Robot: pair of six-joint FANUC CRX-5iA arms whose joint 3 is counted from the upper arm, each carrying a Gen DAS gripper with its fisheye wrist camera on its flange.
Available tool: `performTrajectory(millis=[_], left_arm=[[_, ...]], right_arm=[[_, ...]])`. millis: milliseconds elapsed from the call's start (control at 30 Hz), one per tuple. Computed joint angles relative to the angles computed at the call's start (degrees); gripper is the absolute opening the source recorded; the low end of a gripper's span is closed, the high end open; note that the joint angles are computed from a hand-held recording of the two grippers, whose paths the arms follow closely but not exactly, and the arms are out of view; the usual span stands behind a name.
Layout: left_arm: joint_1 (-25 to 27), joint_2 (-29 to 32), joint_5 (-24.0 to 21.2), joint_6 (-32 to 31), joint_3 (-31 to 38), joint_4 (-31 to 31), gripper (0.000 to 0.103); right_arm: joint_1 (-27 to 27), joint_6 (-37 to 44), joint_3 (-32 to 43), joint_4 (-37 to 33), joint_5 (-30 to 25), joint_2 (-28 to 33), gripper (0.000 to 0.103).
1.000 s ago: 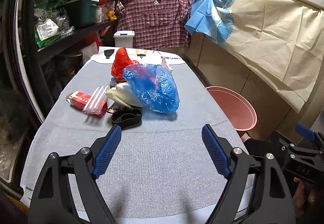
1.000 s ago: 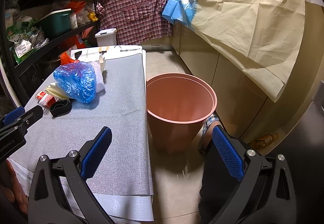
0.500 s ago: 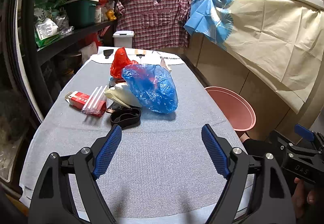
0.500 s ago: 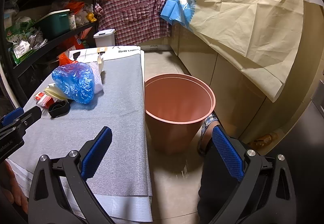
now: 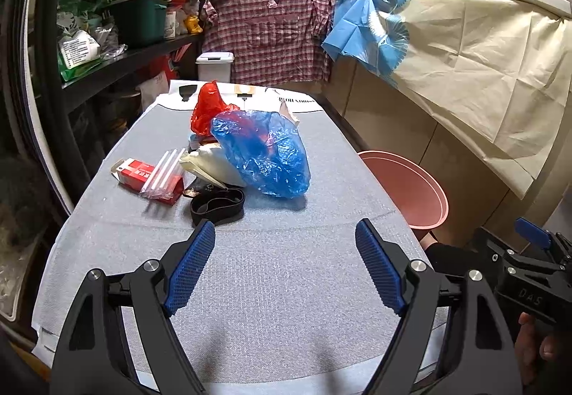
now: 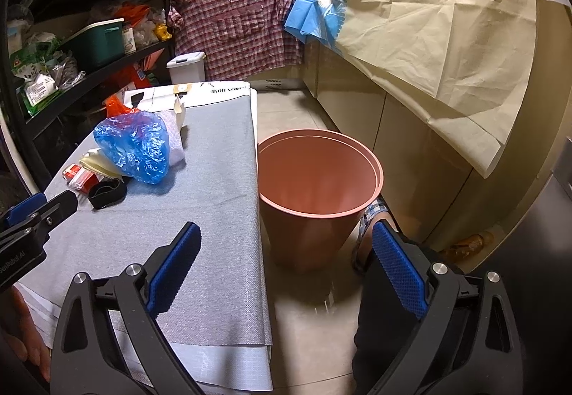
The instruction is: Collect trash
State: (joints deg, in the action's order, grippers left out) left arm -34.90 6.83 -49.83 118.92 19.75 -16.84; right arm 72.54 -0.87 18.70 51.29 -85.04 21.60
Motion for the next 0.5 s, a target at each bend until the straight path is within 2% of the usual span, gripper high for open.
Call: performTrajectory(millis=[500], left_arm=[[0.4, -0.5, 2.3, 0.1, 0.9, 1.2, 0.078]], right_arm=[[0.5, 5.1, 9.2, 0.5, -4.9, 2.5, 0.094]])
